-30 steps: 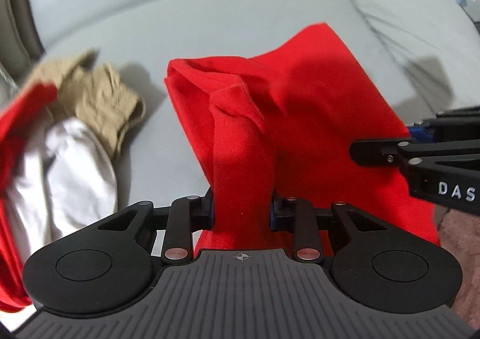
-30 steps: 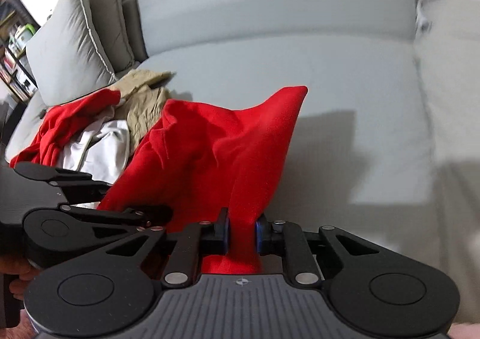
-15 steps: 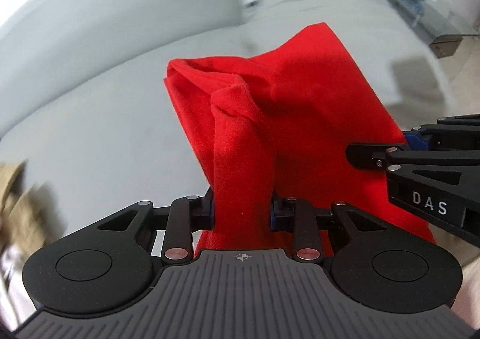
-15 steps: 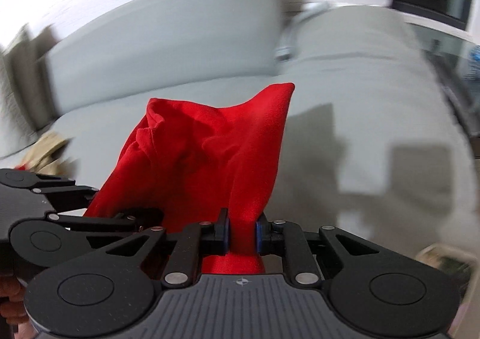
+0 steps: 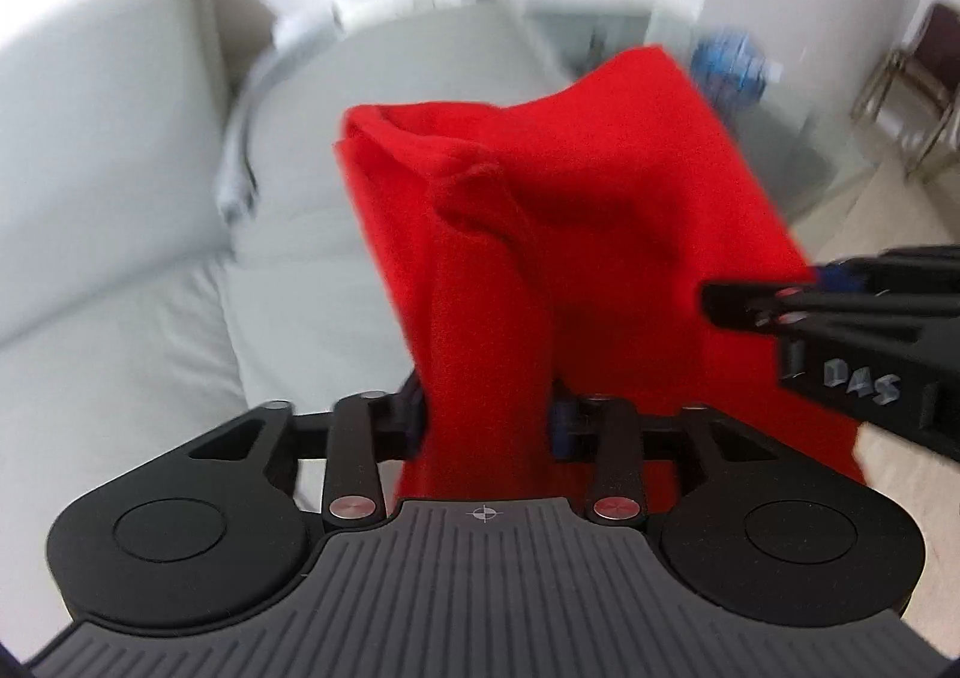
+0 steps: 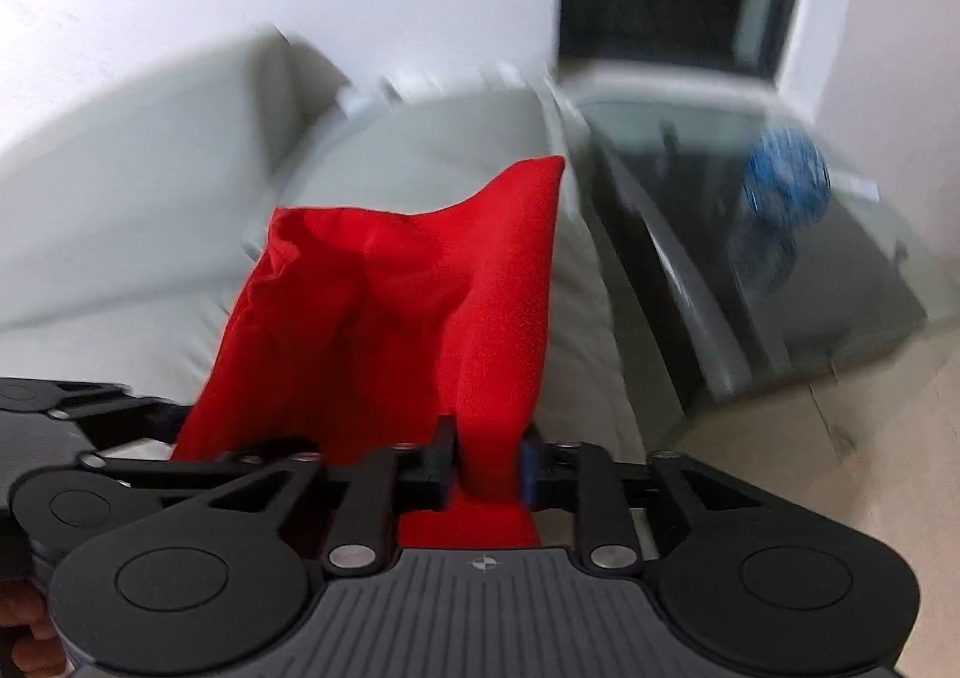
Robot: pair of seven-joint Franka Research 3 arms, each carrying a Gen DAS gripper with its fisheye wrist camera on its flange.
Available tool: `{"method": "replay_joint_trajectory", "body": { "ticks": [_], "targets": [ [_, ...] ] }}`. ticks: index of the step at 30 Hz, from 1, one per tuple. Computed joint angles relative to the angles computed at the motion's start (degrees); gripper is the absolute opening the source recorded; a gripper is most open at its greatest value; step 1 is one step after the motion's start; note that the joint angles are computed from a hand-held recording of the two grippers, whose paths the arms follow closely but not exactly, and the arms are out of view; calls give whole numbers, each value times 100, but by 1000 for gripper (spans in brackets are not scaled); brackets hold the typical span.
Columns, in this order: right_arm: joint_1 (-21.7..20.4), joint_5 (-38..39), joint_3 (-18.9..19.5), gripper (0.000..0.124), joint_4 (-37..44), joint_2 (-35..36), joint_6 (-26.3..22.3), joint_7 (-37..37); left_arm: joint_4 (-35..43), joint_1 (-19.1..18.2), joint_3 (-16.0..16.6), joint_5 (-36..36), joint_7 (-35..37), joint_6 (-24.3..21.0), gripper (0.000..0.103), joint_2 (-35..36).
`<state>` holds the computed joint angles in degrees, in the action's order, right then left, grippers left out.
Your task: Fold clothes
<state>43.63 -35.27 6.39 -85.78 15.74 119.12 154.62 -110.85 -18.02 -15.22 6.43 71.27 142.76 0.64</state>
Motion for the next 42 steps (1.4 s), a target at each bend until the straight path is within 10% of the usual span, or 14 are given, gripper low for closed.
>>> {"method": "replay_joint_trajectory", "body": {
  "ticks": [6,10,11,17,21,28,32,42],
  "targets": [
    [-163,-796,162,65,-1444,-1101,727,746,-1530,121,288,-585,568,1319,60,-1076],
    [-389,-1098,411,3,-1453,-1064,1046,697,-1939,-268,468,-1095,1121,2492,23,-1198],
    [-364,-1008,477,3,-1246,-906,898,498,-1930,-261,378,-936,1173,2702,19,-1113],
    [-101,-134,376,4,-785,-386,281,-12,-1412,103,58,-33,-245,1484,12,-536],
    [41,-297,381,19,-736,-696,371,277,-1315,44,133,-123,-8,1007,58,-920],
    [260,-121,741,48,-175,-1067,-867,569,-1361,-16,-32,487,-529,-669,72,-2215],
    [524,-341,978,81,456,-1012,-1966,522,-1371,-237,79,134,-519,-1410,72,-2718],
    [1392,-609,1004,92,1827,-486,-3414,368,-1505,-495,86,-237,-658,-1980,72,-3746]
  ]
}}
